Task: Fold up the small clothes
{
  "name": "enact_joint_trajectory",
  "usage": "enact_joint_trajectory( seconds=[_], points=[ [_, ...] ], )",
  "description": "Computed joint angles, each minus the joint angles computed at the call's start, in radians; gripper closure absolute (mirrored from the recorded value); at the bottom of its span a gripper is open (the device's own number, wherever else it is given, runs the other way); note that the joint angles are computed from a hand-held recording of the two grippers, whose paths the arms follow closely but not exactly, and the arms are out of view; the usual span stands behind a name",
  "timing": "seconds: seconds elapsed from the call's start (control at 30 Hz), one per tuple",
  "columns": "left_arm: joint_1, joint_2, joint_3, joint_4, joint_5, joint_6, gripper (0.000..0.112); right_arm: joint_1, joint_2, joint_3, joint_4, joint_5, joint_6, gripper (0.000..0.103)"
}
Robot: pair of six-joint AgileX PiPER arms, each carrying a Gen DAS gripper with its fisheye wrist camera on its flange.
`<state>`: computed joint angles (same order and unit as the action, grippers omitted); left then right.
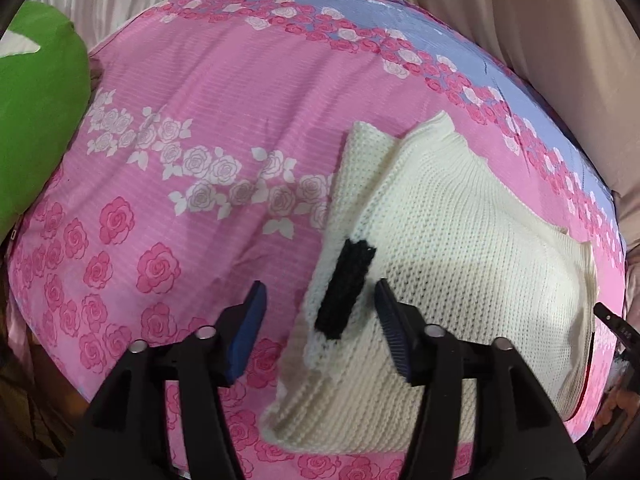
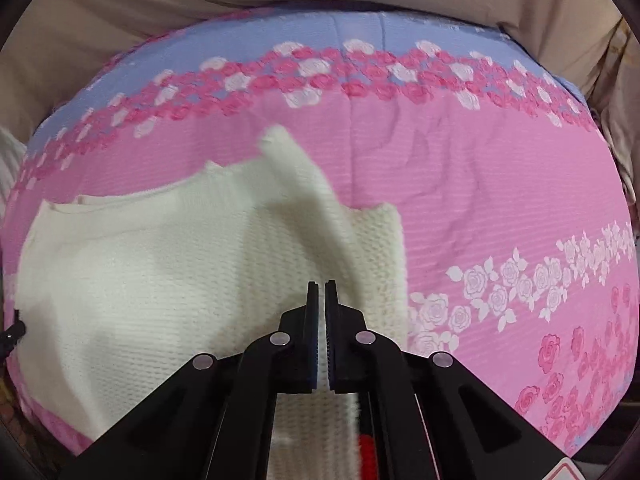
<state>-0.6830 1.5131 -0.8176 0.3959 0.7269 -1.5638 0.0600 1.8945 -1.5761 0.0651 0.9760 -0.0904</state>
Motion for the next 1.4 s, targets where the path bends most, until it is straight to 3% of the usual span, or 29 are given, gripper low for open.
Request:
enact_joint_trajectory(
  seconds=[0.13,0.27,0.3,0.37,0.43,0.5,0.57,0.7,0.87,1.03,1.2,1.3,1.37,1.4],
  points=[
    [0.006,-0.048,0.107,0.043,-0.127,-0.161,0.037,0.101,-0.042,-0.009,0.023,0.042,-0.001,0.1],
    [0.049,-0.05,0.213,0.037,-0.303,-0.265,0.036,0.186,-0.008,-0.049,0.107,0.091,0.0,0.1],
    [0.045,-0.058,0.225,0.075,-0.315,-0.312,0.036,0.214,0.001,-0.055,0.106,0.092,0.005,0.1],
    [0.054,-0.063,0.232,0.052,-0.342,-0.286,0.042,0.259,0.021,-0.077,0.094,0.105,0.018,0.1],
    [0.081,-0.081,0.262,0.015,-0.422,-0.244,0.064,0.295,0.054,-0.11,0.085,0.121,0.027,0.1],
    [0.111,-0.09,0.279,-0.119,-0.494,-0.114,0.086,0.327,0.091,-0.145,0.06,0.137,0.043,0.1],
    [0.103,-0.105,0.261,-0.125,-0.475,-0.102,0.092,0.346,0.128,-0.172,0.037,0.155,0.055,0.1],
    [0.013,-0.174,0.167,0.03,-0.337,-0.221,0.095,0.372,0.148,-0.153,-0.009,0.123,0.054,0.101],
    [-0.087,-0.137,-0.054,0.077,-0.169,-0.144,0.096,0.38,0.152,-0.149,-0.019,0.105,0.036,0.101],
    [-0.145,0.016,-0.327,0.02,-0.066,0.08,0.096,0.272,0.074,-0.098,0.153,0.114,-0.029,0.1],
    [-0.18,0.321,-0.655,-0.134,0.011,0.384,0.096,0.131,-0.101,0.065,0.168,0.093,-0.042,0.095],
    [-0.191,0.454,-0.761,-0.215,0.076,0.477,0.088,0.036,-0.166,0.152,0.168,0.095,-0.053,0.092],
    [-0.188,0.433,-0.707,-0.253,0.034,0.472,0.078,-0.003,-0.192,0.192,0.181,0.092,-0.059,0.092],
    [-0.193,0.394,-0.655,-0.236,-0.001,0.431,0.062,-0.003,-0.199,0.198,0.185,0.09,-0.055,0.091]
  ],
)
